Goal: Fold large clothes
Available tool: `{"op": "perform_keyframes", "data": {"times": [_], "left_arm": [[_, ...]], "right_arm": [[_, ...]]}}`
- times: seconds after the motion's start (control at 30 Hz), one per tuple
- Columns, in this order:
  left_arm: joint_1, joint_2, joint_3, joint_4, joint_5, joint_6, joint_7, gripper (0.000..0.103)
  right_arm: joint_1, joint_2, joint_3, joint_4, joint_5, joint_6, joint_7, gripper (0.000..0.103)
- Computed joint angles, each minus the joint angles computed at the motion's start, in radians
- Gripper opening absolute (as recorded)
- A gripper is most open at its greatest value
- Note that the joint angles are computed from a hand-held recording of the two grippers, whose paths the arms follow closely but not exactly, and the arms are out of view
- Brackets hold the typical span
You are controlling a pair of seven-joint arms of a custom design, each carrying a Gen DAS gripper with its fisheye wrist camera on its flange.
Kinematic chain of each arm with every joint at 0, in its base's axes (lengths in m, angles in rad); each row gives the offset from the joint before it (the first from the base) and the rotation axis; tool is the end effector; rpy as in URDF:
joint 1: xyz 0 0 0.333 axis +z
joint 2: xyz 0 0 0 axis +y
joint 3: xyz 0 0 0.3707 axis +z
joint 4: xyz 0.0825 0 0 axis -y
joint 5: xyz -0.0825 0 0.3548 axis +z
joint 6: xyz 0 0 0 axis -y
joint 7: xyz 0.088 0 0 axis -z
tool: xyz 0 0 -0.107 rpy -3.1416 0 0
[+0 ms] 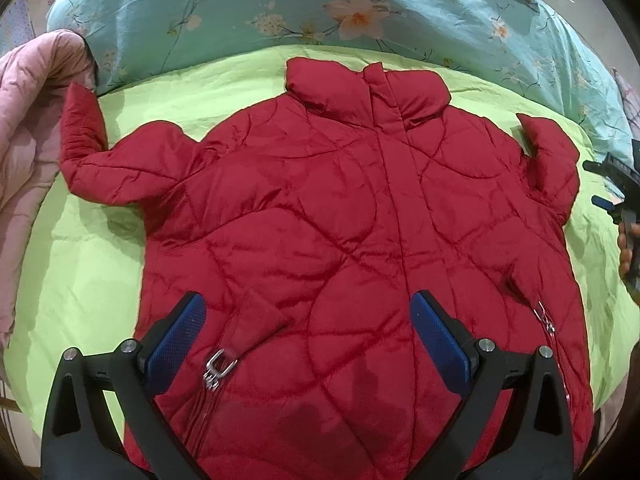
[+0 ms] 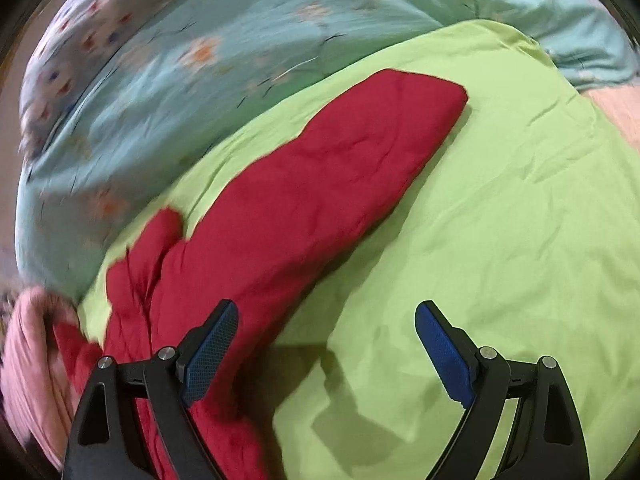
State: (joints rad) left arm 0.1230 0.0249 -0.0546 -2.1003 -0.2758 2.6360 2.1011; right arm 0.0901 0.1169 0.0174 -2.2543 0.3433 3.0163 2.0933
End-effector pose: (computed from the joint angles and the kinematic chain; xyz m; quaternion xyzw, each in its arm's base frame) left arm 0.5635 0.0458 0.5338 -0.5893 0.7622 -0.2013 0.1766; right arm 0.5625 0.0353 0.4588 -0.3812 0.8670 -0.0747 0.3122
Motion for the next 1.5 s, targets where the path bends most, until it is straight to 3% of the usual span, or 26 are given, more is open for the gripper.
{"op": "perform_keyframes", "data": {"times": [0.07, 0.17, 0.27, 0.3, 0.4, 0.47, 0.57, 0.7, 0.77, 0.9, 1.03, 1.13, 1.3, 1.5], "left_arm": [[-0.006, 0.019, -0.005, 0.015, 0.011, -0.002, -0.016, 0.102], [-0.011, 0.037, -0.013, 0.027, 0.025, 0.003, -0.028, 0.102], [-0.013, 0.051, -0.018, 0.033, 0.04, 0.014, -0.037, 0.102], [-0.013, 0.057, -0.019, 0.036, 0.038, 0.018, -0.034, 0.102], [-0.012, 0.077, -0.021, 0.048, 0.055, 0.022, -0.05, 0.102], [-0.01, 0.093, -0.021, 0.061, 0.066, 0.012, -0.064, 0.102], [-0.008, 0.107, -0.027, 0.069, 0.071, 0.012, -0.075, 0.102], [-0.004, 0.122, -0.038, 0.083, 0.055, 0.004, -0.072, 0.102], [-0.002, 0.125, -0.043, 0.088, 0.04, 0.0, -0.064, 0.102], [0.001, 0.115, -0.051, 0.083, 0.007, 0.001, -0.034, 0.102], [0.009, 0.098, -0.051, 0.078, -0.043, -0.009, 0.011, 0.102], [0.018, 0.088, -0.045, 0.08, -0.083, -0.026, 0.041, 0.102], [0.036, 0.075, -0.025, 0.086, -0.124, -0.048, 0.067, 0.102], [0.072, 0.067, 0.002, 0.098, -0.184, -0.092, 0.093, 0.102]], "right_arm": [[-0.006, 0.036, -0.027, 0.036, -0.034, -0.01, 0.023, 0.091], [-0.061, 0.095, -0.002, 0.083, 0.02, 0.008, -0.021, 0.09], [-0.189, 0.163, 0.119, 0.134, 0.186, 0.046, -0.144, 0.075], [-0.22, 0.186, 0.147, 0.152, 0.228, 0.052, -0.168, 0.075], [-0.219, 0.234, 0.13, 0.184, 0.245, 0.077, -0.153, 0.066], [-0.191, 0.251, 0.093, 0.198, 0.209, 0.09, -0.121, 0.063], [-0.191, 0.269, 0.086, 0.217, 0.168, 0.107, -0.097, 0.053], [-0.163, 0.263, 0.052, 0.226, 0.095, 0.101, -0.059, 0.02], [-0.166, 0.248, 0.061, 0.225, 0.07, 0.106, -0.063, 0.012], [-0.11, 0.195, 0.027, 0.215, -0.019, 0.101, -0.068, 0.007], [-0.132, 0.157, 0.105, 0.225, -0.024, 0.103, -0.141, 0.007], [-0.171, 0.148, 0.207, 0.254, 0.035, 0.115, -0.229, 0.007], [-0.311, 0.185, 0.514, 0.369, 0.222, 0.124, -0.491, 0.007], [-0.188, 0.269, 0.559, 0.523, 0.246, 0.05, -0.593, 0.007]]}}
